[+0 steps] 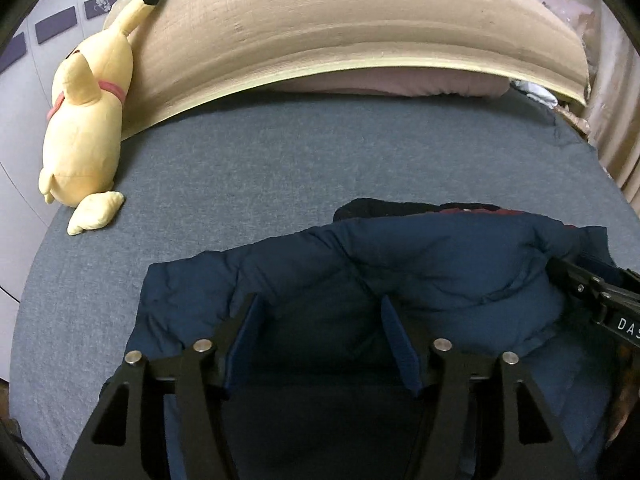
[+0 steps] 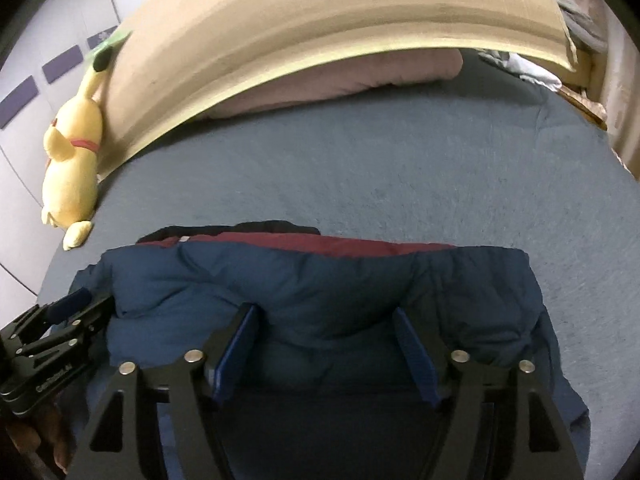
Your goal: Fold large clothes
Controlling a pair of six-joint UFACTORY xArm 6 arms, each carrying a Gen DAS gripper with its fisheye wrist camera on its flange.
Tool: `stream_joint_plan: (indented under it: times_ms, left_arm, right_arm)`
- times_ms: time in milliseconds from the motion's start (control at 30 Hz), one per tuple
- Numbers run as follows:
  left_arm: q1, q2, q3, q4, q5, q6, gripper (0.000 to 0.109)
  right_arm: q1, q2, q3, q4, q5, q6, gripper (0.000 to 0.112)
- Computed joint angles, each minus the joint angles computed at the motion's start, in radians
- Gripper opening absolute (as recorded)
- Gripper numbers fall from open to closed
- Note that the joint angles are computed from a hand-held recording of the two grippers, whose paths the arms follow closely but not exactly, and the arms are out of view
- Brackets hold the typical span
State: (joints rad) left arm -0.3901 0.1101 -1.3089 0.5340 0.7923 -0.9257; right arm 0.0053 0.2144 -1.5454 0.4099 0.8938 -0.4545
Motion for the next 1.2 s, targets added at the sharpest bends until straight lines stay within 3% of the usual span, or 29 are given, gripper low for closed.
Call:
stream_joint_plan:
  times_ms: [433, 667, 733, 833, 1000, 1100, 1200]
  left_arm:
    - [-0.007, 0.051, -0.031, -0.018, 0.015, 0.009, 0.075]
    - [0.023, 0.046, -0.058, -0.180, 0.039, 0.129, 0.076]
    - [0.035, -0.032, 0.020, -0.188, -0.023, 0.132, 0.076]
    - [0.041, -0.217, 0.191, -0.101, -0.083, 0.069, 0.076]
    - [0.081, -0.537, 0.468, -0.064, -0.097, 0.012, 0.076]
    - [0.128, -0.741, 0.651, -0.152, -0.143, 0.036, 0.078]
    - [0.172, -0.879, 0.794, -0.356, -0.178, 0.143, 0.079]
  right_arm:
    - [0.015, 0.059, -0.072, -0.078, 0.045, 0.071, 0.081]
    - [0.003, 0.103, -0.170, -0.085, 0.143, 0.111, 0.084]
    - [-0.028, 0.064, -0.142, -0.007, 0.129, 0.076, 0.084]
    - [-0.103, -0.008, -0.092, 0.073, 0.136, 0.025, 0.085]
    - [-0.261, -0.112, -0.024, 0.143, 0.228, -0.079, 0.085]
    - [-0.399, -0.146, 0.011, 0.230, 0.331, -0.151, 0.086]
    - [-0.501, -0.118, 0.018, 0.260, 0.417, -0.149, 0.086]
